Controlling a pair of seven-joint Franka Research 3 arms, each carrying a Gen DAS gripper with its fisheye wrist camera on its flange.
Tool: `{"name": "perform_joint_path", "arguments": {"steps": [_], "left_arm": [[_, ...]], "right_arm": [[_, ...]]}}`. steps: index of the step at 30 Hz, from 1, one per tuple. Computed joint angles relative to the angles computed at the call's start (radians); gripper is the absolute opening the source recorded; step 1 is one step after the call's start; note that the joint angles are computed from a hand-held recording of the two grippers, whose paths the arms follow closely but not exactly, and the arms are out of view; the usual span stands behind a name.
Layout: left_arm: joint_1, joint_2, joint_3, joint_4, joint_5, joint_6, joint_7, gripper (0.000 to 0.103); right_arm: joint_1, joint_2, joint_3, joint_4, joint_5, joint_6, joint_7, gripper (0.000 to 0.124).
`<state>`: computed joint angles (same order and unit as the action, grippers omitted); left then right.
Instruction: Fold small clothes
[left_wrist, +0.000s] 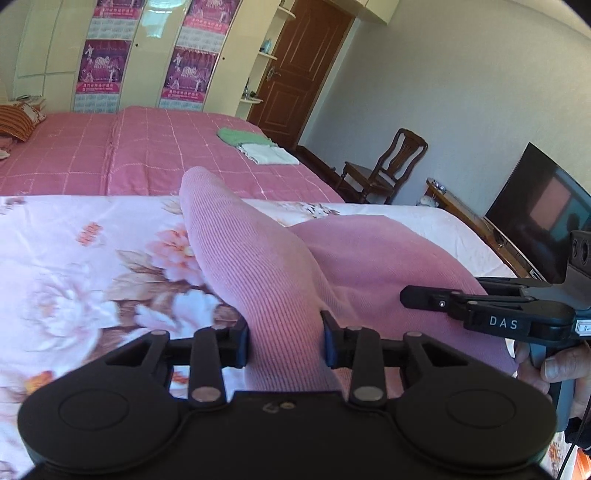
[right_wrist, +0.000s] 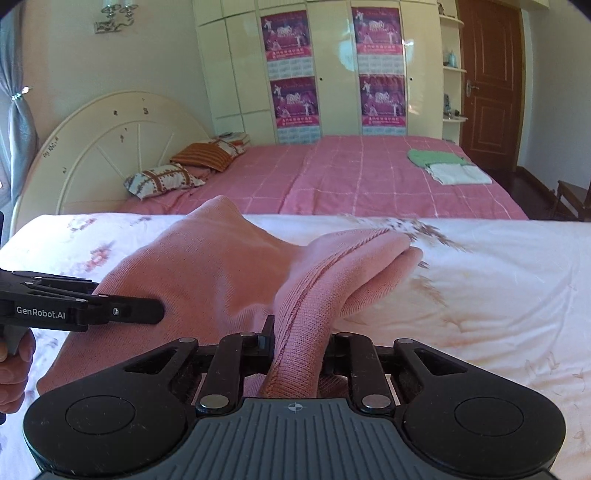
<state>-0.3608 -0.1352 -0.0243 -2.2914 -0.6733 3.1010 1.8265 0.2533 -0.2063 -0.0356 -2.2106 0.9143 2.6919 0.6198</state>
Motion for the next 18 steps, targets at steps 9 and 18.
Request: {"name": "perform_joint_path", "arguments": {"steps": [9,18], "left_arm": [[0.044,-0.358,0.157,-0.28,0.143,-0.106,0.026,0.034],[0.104,-0.566,0.325,-0.479,0.265,-0.224,0.01,0.037]], "right_arm": [[0.163,-0.038,0.102,-0.047,0.049,0.121,0.093,0.018],[0.291,0.03,0.163,-0.053,0.091,0.157,0.2,0.018]]}}
